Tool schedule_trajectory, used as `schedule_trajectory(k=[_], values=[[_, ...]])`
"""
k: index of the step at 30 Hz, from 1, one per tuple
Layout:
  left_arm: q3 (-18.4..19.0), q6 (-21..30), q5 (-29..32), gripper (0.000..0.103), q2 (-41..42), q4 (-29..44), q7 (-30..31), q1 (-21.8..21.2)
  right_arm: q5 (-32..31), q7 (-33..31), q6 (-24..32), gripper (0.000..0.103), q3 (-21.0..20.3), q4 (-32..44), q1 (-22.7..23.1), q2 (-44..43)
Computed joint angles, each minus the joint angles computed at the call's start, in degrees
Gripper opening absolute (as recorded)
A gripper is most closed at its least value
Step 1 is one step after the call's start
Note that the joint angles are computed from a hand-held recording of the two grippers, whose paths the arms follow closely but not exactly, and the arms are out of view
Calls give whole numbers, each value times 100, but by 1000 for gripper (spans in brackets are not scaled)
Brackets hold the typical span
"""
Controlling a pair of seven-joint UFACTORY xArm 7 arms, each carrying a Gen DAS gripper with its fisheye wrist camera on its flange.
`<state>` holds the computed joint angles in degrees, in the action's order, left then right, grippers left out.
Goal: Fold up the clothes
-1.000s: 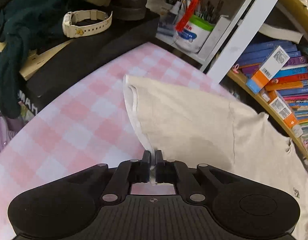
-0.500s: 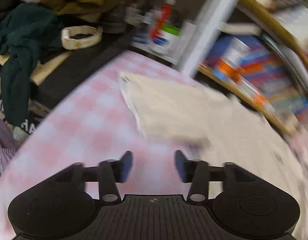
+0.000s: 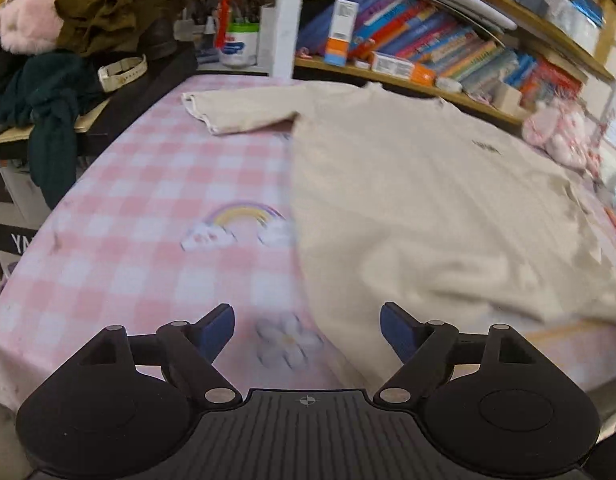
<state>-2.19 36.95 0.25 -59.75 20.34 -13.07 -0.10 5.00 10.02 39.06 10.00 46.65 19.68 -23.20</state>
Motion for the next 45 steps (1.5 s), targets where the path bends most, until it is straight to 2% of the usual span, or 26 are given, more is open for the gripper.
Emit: schedule_trajectory(k=[4, 9, 11, 13, 14, 15, 16, 17, 19, 22, 24, 26, 28, 30, 32, 34, 37, 41, 45], values=[[-234, 258, -25, 81, -106, -20, -98, -239, 245, -292, -133, 42, -134, -218, 136, -109], [-656, 387, 127, 78, 227, 137, -371, -398, 420, -401, -383, 39, -149, -491, 178, -262], [-835, 361, 289, 70, 275, 150, -512, -402, 464, -441, -487, 28, -159, -582, 212, -321], [-945, 281, 420, 53, 251, 118, -703, -382, 516, -492, -584, 25, -178, -666, 255, -375], [-958, 275, 457, 44, 235, 117, -797, -376, 527, -518, -621, 20, -184, -697, 269, -393], [-937, 299, 479, 18, 223, 132, -859, -389, 528, -543, -651, 14, -187, -721, 278, -407], [-873, 360, 454, 11, 236, 190, -902, -426, 556, -566, -633, 5, -208, -719, 295, -415], [-707, 382, 332, 9, 262, 273, -908, -530, 597, -588, -587, 5, -237, -702, 313, -421], [-316, 160, -36, 8, 234, 366, -878, -788, 802, -689, -625, 5, -348, -679, 401, -484], [103, -732, -562, 8, 379, 475, -881, -994, 1270, -856, -899, 5, -554, -602, 567, -522], [401, -1529, -936, 8, 818, 622, -837, -1180, 1452, -765, -1189, 5, -567, -389, 529, -332], [723, -2253, -1313, 8, 1482, 863, -737, -1510, 1372, -534, -1474, 5, -430, -86, 366, 35], [1010, -2631, -1620, 9, 2237, 1294, -623, -1853, 1065, -154, -1686, 4, -206, 239, 124, 427], [1093, -2404, -1805, 11, 2833, 1769, -588, -1942, 437, 444, -1657, 4, 107, 587, -190, 834], [1104, -2037, -1996, 20, 3334, 2231, -537, -1931, -165, 920, -1555, 5, 286, 840, -336, 1134], [1127, -1851, -2139, 33, 3417, 2367, -186, -1936, -570, 1157, -1479, 5, 319, 940, -330, 1285], [1004, -1719, -2018, 43, 3063, 2159, 460, -1714, -727, 1242, -1482, 5, 238, 862, -229, 1281], [956, -1237, -1761, 44, 2851, 2113, 1417, -1608, -571, 1353, -1471, 5, 126, 669, -141, 1156], [610, -1070, -1515, 44, 3281, 2381, 1913, -1448, -565, 1596, -1461, 7, 146, 524, -133, 1040]])
